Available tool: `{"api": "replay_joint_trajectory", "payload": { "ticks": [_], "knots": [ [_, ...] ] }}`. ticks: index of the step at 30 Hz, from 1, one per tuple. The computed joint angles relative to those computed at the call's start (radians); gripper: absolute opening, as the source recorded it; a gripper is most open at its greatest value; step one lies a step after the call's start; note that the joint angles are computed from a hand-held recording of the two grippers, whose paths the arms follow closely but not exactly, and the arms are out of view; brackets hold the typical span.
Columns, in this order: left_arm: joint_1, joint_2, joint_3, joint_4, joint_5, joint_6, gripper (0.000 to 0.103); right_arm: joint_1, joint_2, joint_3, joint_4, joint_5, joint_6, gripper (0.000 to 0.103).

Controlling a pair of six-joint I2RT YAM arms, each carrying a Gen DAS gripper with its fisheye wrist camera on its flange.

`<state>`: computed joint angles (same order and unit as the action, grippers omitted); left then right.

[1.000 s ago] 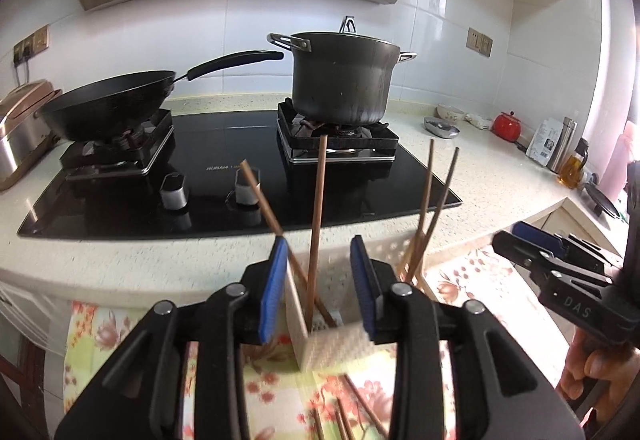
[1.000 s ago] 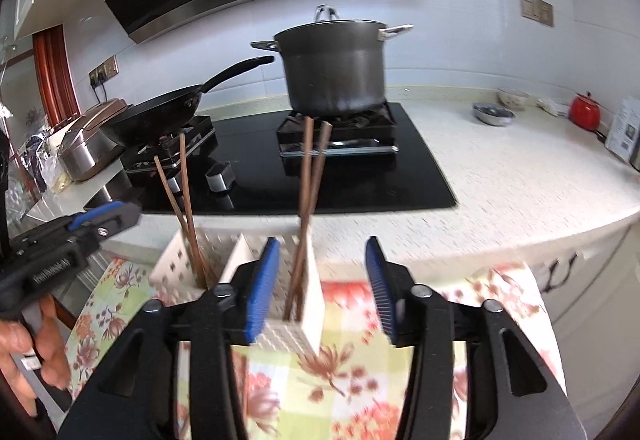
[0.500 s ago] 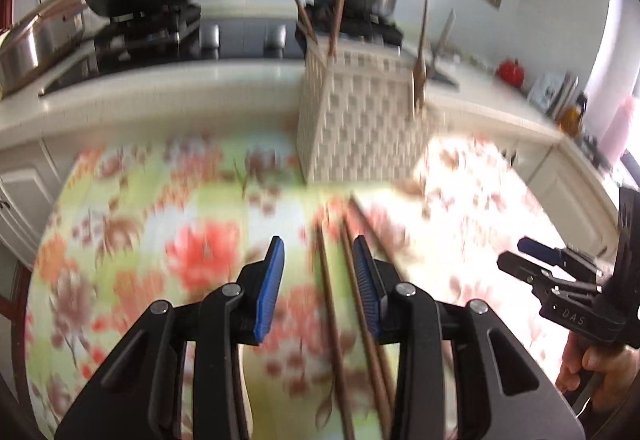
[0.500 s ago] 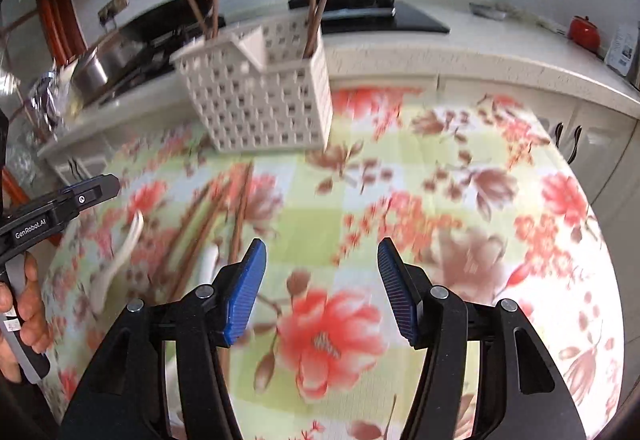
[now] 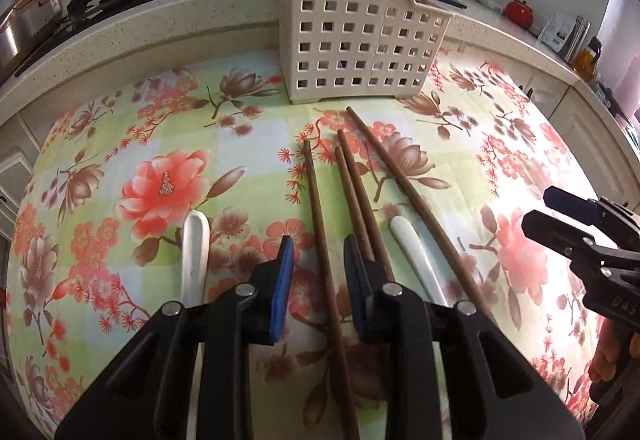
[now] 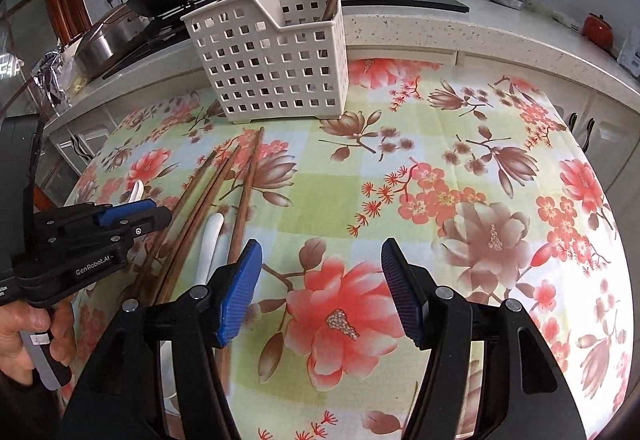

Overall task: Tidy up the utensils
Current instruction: 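Return the left tool to grasp a chopstick while the right tool grasps another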

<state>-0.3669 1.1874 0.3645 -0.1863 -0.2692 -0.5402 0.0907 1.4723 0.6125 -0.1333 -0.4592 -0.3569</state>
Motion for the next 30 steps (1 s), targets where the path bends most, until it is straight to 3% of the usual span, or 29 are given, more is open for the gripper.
{"api": "replay_joint_trajectory", "payload": {
  "ticks": [7,9,10,11,19,27,30],
  "knots": [
    [-0.011,0.107,0.036,0.035,-0.032,0.038,0.025,0.076,0.040,0.021,0.016,0.041,0.022,0.061],
    [-0.022,0.124,0.045,0.036,-0.055,0.047,0.020,0.110,0.054,0.027,0.026,0.058,0.034,0.061],
    [-0.029,0.131,0.048,0.035,-0.072,0.049,0.013,0.125,0.062,0.031,0.031,0.065,0.040,0.061],
    [-0.023,0.132,0.045,0.042,-0.070,0.058,0.007,0.144,0.075,0.039,0.037,0.074,0.049,0.061],
    [0.046,0.049,-0.007,0.077,0.042,0.071,0.006,0.259,0.195,0.129,0.052,0.146,0.097,0.060],
    [0.099,-0.122,-0.038,0.008,0.070,0.105,0.006,0.315,0.265,0.196,0.049,0.216,0.119,0.045],
    [0.117,-0.175,-0.041,-0.017,0.083,0.113,0.006,0.323,0.271,0.206,0.046,0.231,0.118,0.030]
  ]
}}
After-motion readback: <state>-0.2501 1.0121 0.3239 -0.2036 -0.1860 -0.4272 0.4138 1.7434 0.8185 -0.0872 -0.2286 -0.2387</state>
